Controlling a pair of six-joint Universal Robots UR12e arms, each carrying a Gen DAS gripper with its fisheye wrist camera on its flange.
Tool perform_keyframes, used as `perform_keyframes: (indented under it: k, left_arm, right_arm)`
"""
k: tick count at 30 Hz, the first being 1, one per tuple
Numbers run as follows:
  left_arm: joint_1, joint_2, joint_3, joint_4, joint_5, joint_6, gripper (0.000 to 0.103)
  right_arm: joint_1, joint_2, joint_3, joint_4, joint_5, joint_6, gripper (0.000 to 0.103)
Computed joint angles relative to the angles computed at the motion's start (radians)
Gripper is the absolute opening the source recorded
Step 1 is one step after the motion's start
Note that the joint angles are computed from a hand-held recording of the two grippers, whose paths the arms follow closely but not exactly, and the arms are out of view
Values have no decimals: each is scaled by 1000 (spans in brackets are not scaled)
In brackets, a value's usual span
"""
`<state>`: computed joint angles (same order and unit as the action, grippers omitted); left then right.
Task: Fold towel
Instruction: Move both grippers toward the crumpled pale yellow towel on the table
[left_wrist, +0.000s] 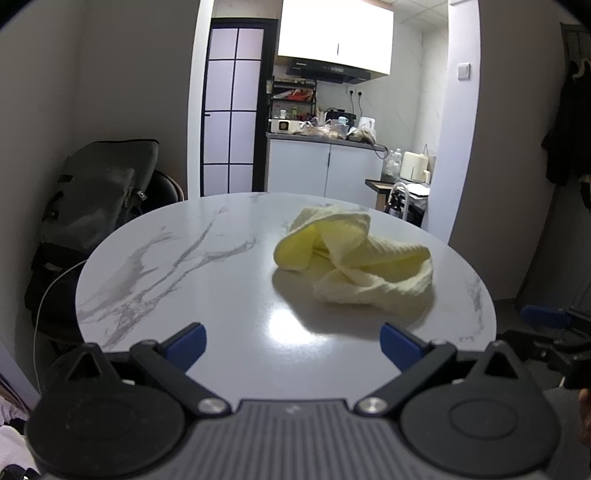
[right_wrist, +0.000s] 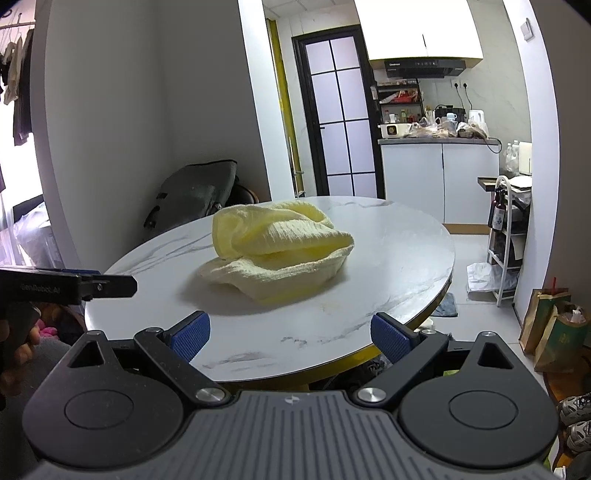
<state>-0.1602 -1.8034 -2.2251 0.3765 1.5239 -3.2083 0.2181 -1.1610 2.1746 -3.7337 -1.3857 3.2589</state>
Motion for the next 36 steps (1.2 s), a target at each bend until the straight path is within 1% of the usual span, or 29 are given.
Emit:
perform_keyframes:
  k: [6, 9, 19, 32, 36]
  left_arm:
    - [10, -11, 9, -5, -32, -3, 102]
    - [15, -14, 13, -6, -47, -8, 102]
    - [18, -27, 22, -5, -36, -29, 102]
    - [33, -48, 36, -24, -62, -46, 102]
    - [36, -46, 40, -25, -56, -41, 102]
  right_arm:
    - [4, -9, -8, 38, -9, -19, 97]
    - [11, 3, -22, 48, -17, -30, 97]
    - [11, 10, -44, 83, 0, -65, 97]
    - [26, 24, -83, 119, -13, -75, 97]
    - [28, 26, -96, 120, -16, -79, 97]
